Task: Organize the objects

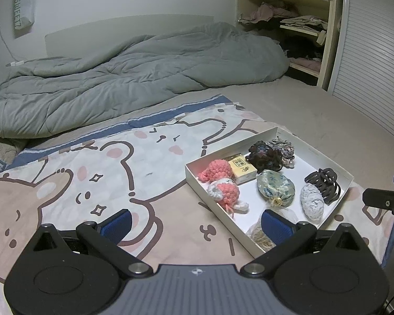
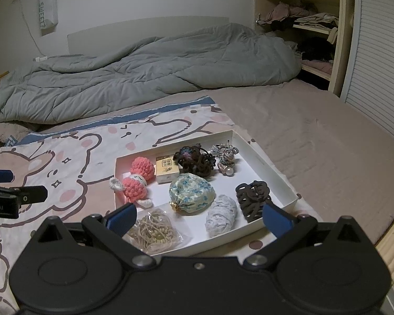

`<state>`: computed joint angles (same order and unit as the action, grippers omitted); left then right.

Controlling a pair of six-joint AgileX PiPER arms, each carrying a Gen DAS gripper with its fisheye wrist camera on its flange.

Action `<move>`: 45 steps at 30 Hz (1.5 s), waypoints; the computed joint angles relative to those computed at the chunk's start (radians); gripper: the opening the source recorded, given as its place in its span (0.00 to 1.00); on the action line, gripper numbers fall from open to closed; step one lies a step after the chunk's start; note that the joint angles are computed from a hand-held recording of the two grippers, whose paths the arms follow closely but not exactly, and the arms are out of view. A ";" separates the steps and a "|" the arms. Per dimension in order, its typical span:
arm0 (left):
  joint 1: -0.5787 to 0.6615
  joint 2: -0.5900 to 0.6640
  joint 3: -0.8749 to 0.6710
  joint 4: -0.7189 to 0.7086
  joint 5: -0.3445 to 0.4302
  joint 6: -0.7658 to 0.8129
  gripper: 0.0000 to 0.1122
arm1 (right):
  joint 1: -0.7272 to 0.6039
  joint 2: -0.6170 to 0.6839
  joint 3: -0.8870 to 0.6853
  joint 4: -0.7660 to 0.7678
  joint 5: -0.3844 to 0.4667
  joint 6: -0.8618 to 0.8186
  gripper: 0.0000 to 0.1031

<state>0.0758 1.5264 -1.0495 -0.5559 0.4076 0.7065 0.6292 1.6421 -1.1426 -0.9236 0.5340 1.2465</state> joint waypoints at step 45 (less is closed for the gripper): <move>0.000 0.004 0.003 0.008 0.003 0.005 0.92 | 0.003 0.007 -0.002 0.002 0.003 0.002 1.00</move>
